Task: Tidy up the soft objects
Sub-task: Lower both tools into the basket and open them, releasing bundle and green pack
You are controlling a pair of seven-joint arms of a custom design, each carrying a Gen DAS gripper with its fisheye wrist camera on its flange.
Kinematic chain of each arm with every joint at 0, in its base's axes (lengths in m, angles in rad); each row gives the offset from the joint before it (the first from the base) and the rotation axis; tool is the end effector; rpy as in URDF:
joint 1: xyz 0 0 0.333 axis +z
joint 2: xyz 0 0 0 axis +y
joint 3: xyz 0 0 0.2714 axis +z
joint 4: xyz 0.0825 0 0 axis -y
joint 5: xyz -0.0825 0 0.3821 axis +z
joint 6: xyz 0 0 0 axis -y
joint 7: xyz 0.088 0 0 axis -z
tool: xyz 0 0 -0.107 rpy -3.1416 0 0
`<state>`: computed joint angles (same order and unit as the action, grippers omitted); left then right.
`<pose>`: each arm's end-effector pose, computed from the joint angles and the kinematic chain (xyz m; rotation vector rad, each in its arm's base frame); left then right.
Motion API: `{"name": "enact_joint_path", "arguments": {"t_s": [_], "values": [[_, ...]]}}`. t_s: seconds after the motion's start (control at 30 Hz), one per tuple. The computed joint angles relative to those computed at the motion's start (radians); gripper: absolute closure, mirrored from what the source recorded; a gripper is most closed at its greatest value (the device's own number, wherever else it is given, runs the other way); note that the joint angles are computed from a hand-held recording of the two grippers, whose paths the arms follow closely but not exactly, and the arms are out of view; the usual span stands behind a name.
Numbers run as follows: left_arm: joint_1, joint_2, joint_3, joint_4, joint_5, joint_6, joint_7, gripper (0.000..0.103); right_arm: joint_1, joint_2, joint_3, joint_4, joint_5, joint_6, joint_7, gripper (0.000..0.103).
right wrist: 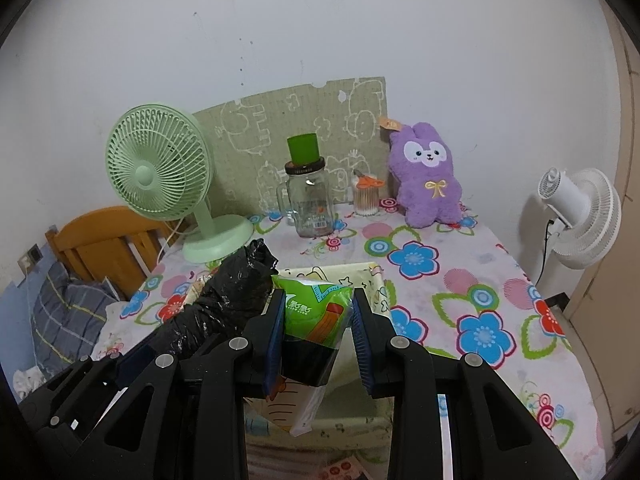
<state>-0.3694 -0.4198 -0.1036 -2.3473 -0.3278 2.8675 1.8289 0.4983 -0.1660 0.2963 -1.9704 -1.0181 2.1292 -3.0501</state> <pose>0.4413 -0.2116 0.5631 -1.2894 2.1069 -1.1276 0.4070 0.3729 0.5508 -1.2418 1.9269 -0.9658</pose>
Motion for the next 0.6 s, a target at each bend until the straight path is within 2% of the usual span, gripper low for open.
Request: {"name": "enact_joint_path", "arguments": {"t_s": [0.27, 0.37, 0.6], "values": [[0.062, 0.078, -0.042, 0.059, 0.061, -0.041, -0.077, 0.061, -0.013, 0.047, -0.033, 0.016, 0.015, 0.065, -0.030, 0.069], [0.078, 0.095, -0.048, 0.074, 0.082, -0.064, -0.102, 0.042, -0.013, 0.067, -0.042, 0.029, 0.011, 0.075, -0.042, 0.069], [0.110, 0.120, -0.065, 0.090, 0.130, -0.076, -0.152, 0.039, -0.014, 0.091, -0.066, 0.032, 0.028, 0.135, -0.066, 0.069]]}}
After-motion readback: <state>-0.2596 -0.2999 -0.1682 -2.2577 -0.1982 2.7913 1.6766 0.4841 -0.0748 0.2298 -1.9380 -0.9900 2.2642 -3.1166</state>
